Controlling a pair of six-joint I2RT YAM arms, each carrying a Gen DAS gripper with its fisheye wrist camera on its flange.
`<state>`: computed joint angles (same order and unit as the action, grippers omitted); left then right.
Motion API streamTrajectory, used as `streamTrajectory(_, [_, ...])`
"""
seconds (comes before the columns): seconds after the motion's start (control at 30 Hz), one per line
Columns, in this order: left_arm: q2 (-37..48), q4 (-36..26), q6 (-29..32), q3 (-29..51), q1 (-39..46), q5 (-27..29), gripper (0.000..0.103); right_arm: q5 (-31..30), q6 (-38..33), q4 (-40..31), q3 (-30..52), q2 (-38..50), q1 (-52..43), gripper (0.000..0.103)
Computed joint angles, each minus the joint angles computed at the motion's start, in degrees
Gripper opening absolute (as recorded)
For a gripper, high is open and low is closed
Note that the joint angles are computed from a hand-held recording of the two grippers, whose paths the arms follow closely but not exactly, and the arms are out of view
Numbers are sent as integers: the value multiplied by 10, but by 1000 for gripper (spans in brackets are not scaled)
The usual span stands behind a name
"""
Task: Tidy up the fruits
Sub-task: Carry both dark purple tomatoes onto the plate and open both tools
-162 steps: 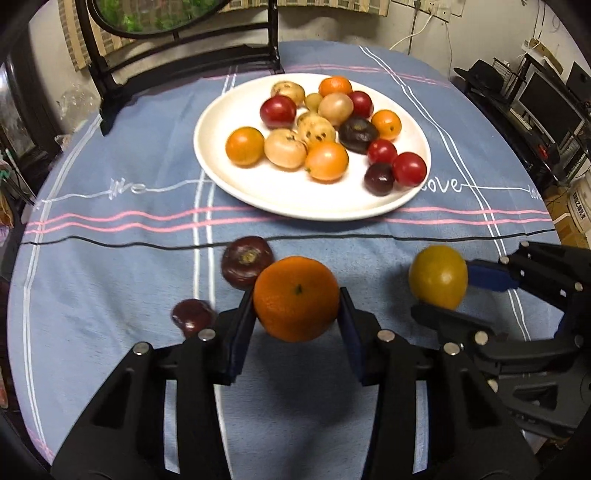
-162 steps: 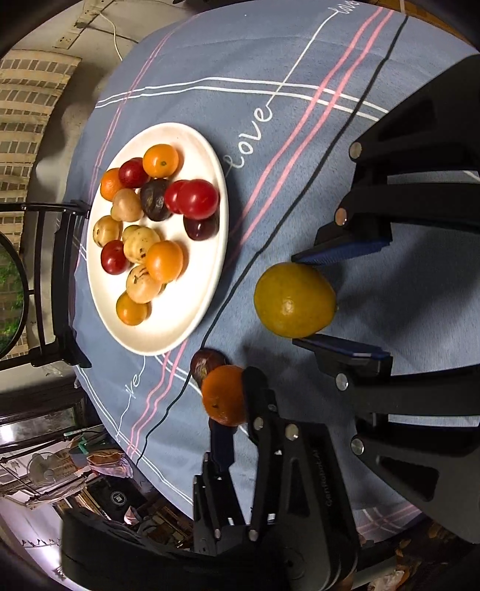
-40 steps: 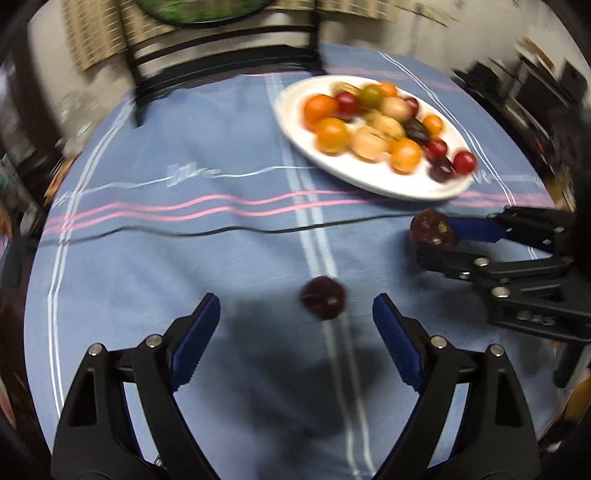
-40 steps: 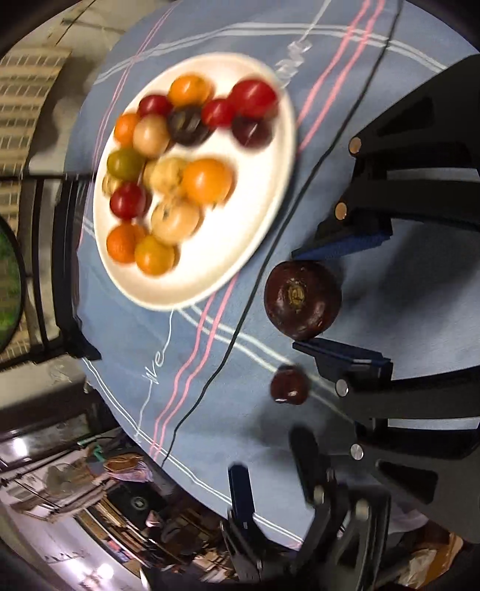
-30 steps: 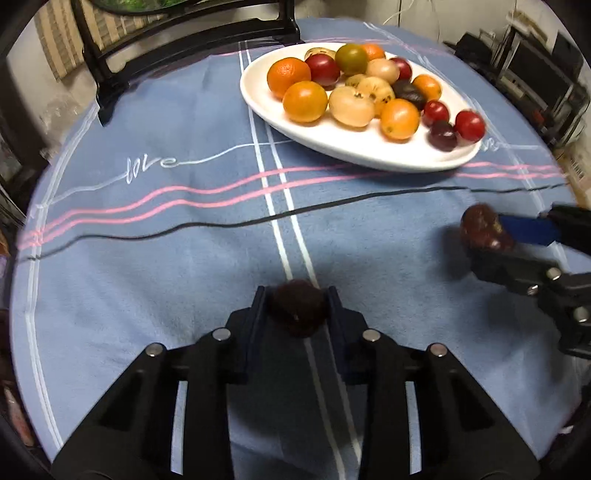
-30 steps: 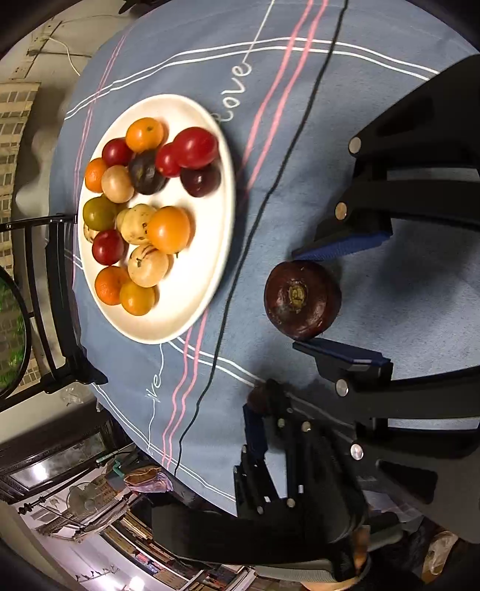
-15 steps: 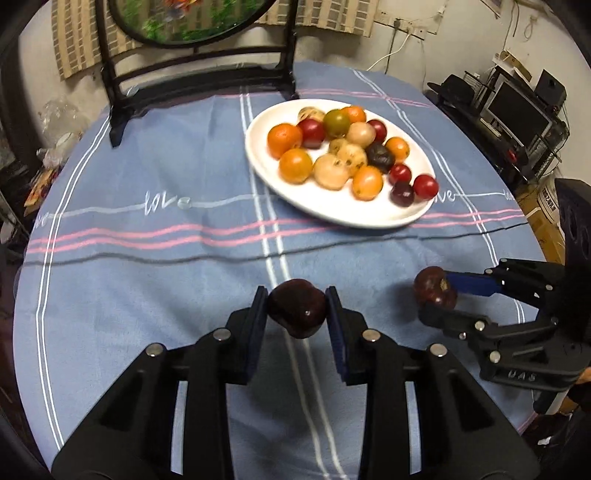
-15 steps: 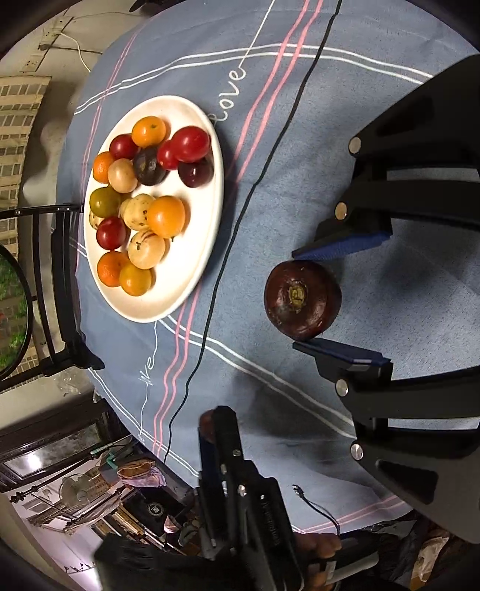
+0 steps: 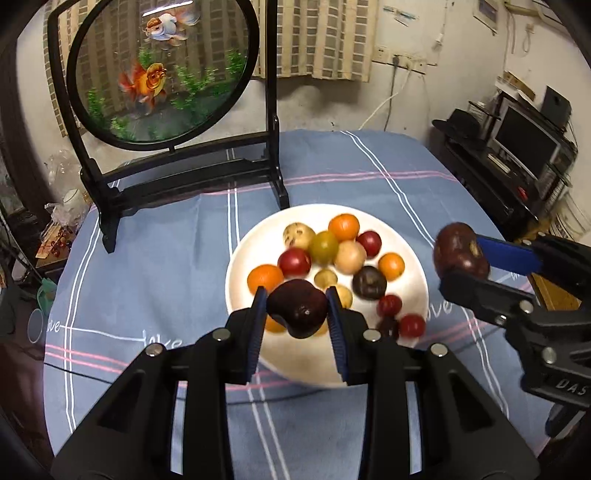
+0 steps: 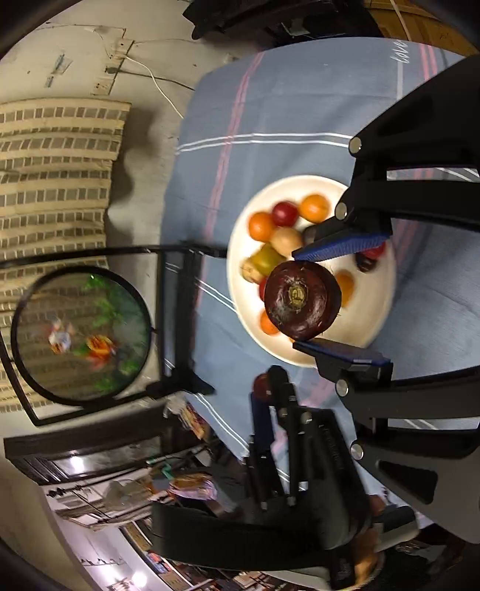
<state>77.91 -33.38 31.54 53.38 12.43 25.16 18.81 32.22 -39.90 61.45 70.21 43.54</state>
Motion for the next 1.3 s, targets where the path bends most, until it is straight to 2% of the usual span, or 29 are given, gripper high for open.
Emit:
streamTrajectory(0.13, [17,30,-25,-3,-33,-33,32,-39,-28,37,-1,34,-60,43])
streamTrajectory(0.37, [67,79,-43,-5,-63,-73,32,-81,-50,76,-1,89,-101,43])
streamTrajectory(0.7, [139,115,-60,19,-85,-106,33,-111,-68,104,7,148,-133,43])
streamTrajectory(1.13, [157,160,-58,1,-110,-140,33,-132,-75,124,-7,157,-165,43])
streamTrajectory(1.17, [160,159,-57,1,-112,-145,42,-136,-74,124,-6,159,-166,43])
streamTrajectory(1.2, [161,162,-59,0,-113,-151,66,-143,-72,121,-4,163,-168,49])
streamTrajectory(1.23, [153,179,-67,-11,-113,-161,75,-142,-68,116,0,166,-169,65])
streamTrajectory(1.3, [145,182,-69,-16,-107,-151,77,-134,-54,129,-11,150,-169,68])
